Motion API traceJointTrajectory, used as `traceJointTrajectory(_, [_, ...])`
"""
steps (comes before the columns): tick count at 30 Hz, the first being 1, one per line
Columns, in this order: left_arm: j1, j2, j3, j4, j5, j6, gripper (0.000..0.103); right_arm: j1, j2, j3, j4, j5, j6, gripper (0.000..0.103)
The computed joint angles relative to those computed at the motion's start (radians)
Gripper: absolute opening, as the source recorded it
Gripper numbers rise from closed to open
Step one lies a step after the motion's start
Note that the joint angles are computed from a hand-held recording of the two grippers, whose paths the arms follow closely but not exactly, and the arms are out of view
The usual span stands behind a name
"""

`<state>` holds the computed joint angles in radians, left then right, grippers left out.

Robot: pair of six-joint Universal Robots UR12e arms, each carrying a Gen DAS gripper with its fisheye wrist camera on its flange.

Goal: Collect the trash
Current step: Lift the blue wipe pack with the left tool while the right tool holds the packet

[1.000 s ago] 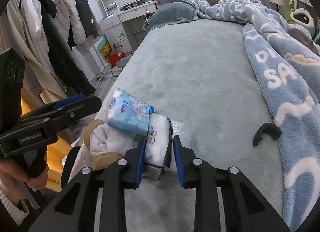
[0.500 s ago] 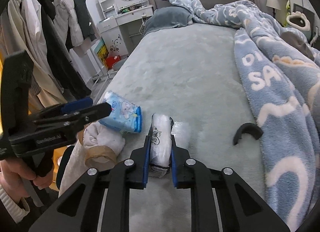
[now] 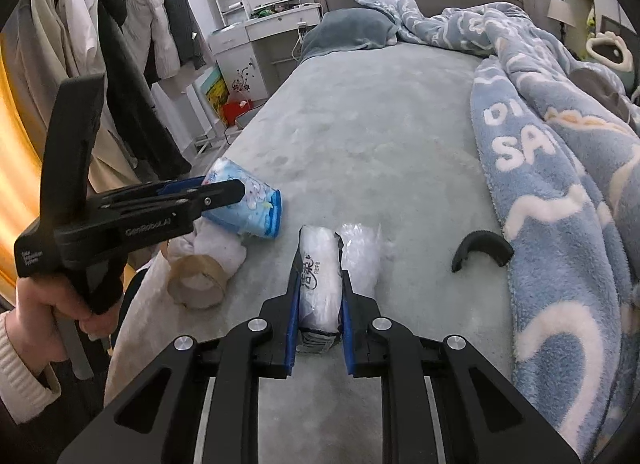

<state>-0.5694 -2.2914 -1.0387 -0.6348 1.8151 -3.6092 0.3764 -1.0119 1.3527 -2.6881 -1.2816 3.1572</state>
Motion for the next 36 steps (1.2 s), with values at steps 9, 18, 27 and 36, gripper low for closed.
traceJointTrajectory(9, [-0.010, -0.018, 0.024, 0.004, 0.023, 0.017, 0.022, -0.007, -0.012, 0.024, -0.009, 0.017, -0.027, 0.025])
traceJointTrajectory(18, [-0.021, -0.017, 0.011, 0.126, 0.036, 0.067, 0.018, -0.017, -0.022, 0.045, -0.072, 0.042, 0.006, 0.018])
traceJointTrajectory(27, [-0.017, 0.005, -0.025, 0.201, 0.003, 0.084, 0.004, -0.007, -0.013, 0.022, -0.105, 0.034, 0.024, 0.016])
traceJointTrajectory(36, [-0.015, 0.006, -0.018, 0.142, -0.033, 0.126, 0.046, -0.006, -0.009, 0.018, -0.138, -0.007, 0.064, 0.016])
